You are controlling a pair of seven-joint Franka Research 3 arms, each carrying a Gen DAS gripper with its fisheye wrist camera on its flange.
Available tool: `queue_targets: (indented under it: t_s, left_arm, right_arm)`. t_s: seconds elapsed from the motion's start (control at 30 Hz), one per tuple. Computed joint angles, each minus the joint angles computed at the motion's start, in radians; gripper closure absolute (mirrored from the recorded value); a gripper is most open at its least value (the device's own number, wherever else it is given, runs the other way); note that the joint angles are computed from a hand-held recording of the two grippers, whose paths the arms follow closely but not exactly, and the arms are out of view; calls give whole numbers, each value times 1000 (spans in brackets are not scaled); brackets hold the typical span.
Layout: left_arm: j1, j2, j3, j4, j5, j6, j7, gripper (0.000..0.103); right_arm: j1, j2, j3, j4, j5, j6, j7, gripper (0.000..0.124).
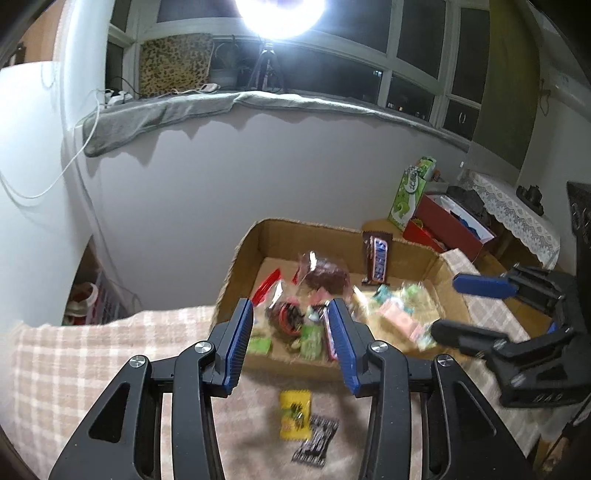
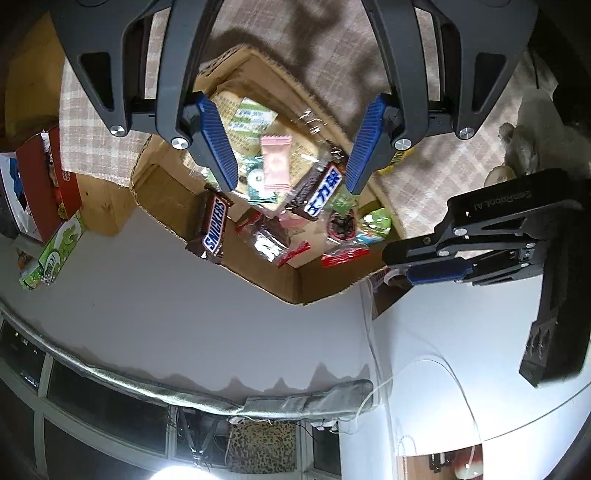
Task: Organize snacks
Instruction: 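Withdraw both grippers from the box toward the yellow candy and black packet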
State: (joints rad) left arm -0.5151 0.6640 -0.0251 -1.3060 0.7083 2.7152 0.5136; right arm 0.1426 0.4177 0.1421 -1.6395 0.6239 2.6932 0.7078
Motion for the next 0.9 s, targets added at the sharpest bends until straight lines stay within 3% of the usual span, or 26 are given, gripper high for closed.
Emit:
queue_targets:
  t_s: [0.17, 0.4, 0.63, 0.9]
  left_arm:
    - [5, -74, 6, -134, 22, 38, -68, 62]
    - [22, -97, -15, -195, 26, 52, -92, 62]
    - [64, -42, -86, -156, -84, 41, 49, 62]
    - [44, 18, -77, -96, -162, -15, 128, 62]
  right_arm:
    - [-22, -73, 31, -84, 86, 0, -83, 60]
    - [9, -160, 21, -210, 169, -6, -173, 60]
    - [52, -187, -3, -293, 179, -3, -190, 60]
    - [63, -144, -15, -290, 127, -5, -120, 60]
